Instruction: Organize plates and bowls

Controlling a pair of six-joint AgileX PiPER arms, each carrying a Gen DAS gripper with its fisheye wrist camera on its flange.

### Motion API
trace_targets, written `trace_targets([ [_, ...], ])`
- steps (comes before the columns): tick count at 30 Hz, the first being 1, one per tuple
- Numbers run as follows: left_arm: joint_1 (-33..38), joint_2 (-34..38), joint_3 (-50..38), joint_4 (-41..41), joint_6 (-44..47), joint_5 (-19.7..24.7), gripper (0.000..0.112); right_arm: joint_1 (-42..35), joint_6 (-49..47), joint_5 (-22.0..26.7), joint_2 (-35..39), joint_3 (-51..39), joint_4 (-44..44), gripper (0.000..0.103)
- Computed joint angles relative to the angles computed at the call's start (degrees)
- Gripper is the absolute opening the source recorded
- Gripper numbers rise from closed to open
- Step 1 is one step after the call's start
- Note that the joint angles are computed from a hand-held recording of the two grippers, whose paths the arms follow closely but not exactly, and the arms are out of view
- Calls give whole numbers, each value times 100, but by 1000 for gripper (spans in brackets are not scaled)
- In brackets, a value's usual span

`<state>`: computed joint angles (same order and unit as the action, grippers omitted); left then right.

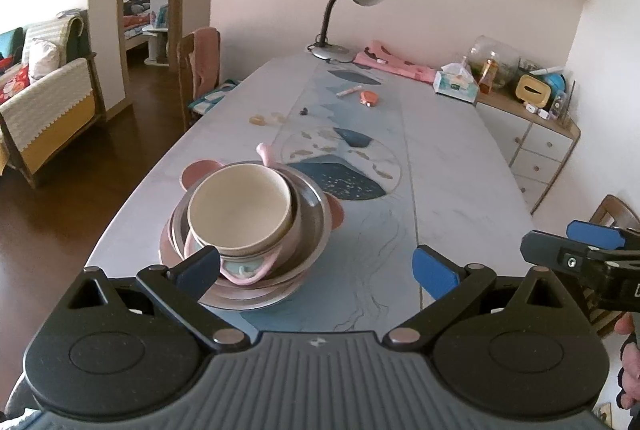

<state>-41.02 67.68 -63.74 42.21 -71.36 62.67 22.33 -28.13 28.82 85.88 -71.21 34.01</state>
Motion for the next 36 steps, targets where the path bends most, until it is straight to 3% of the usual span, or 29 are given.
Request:
trace_targets([
  [12, 1, 298, -205, -220, 246, -163, 103, -179, 198, 144, -21, 24, -105, 103],
  [31, -393, 411, -410, 107, -7, 350, 103, -315, 145, 241, -47, 89, -25, 103],
  [36, -324, 404, -399, -14, 1, 299, 103, -364, 167, 276, -41, 93, -26, 103],
])
